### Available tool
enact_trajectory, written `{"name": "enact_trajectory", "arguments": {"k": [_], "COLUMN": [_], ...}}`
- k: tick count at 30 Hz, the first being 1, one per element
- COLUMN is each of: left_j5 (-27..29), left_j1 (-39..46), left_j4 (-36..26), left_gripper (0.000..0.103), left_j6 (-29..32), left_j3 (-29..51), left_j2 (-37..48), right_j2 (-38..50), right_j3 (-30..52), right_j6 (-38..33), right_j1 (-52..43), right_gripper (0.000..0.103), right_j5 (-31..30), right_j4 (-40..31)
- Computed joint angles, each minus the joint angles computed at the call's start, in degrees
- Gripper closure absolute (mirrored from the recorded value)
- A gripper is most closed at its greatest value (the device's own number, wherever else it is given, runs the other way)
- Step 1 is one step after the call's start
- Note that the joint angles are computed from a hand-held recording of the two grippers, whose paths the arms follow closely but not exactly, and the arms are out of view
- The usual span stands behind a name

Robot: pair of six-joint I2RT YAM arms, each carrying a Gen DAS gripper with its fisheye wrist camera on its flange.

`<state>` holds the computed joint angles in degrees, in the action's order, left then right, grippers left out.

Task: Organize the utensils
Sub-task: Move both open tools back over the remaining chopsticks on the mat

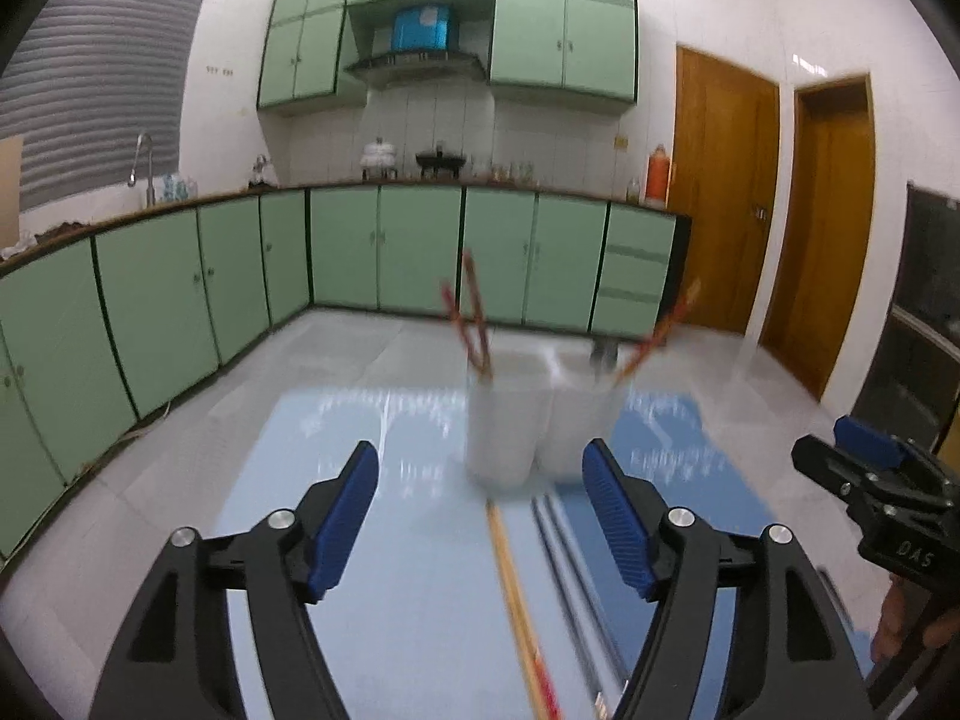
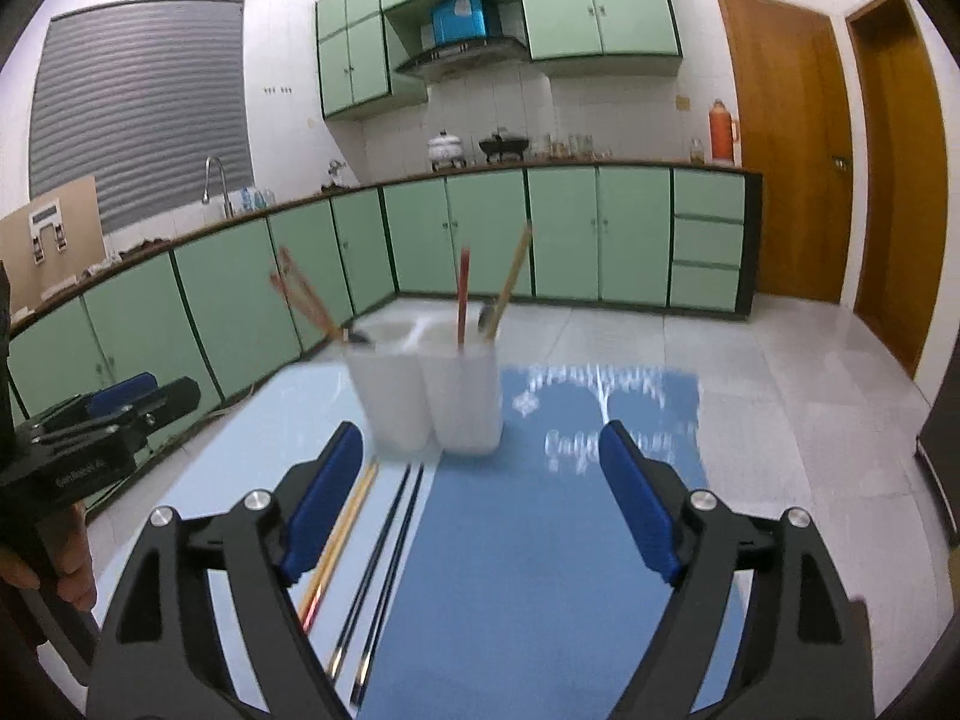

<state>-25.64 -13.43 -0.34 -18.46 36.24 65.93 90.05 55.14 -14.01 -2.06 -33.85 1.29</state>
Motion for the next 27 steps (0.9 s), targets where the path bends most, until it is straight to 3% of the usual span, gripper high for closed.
{"name": "enact_trajectory", "arguments": {"k": [7,12,27], "left_j5": [-1.51,-2.08,-0.21], "left_j1": [-3.86,-7.01,-6.18], "left_j4": [0.6,0.89,1.68], "left_gripper": [0.034,0.041,0.045], "left_j6": [-6.84,-9.6,-13.95], "left_j3": [-8.42,-11.97,-18.54], "left_j2": [0.46,2.82,2.58], "right_j2": [-2.85,-3.77,-3.44], "right_j3": [-11.01,-16.99,-23.8], "right_j6": [-0.22,-1.19,-2.33], "right_j1": [1.32,3.77,9.97], "right_gripper": [0.032,0.041,0.068], "right_j5": [3.33,6.03,11.25], "right_j4": [2.24,4.79,7.19]}}
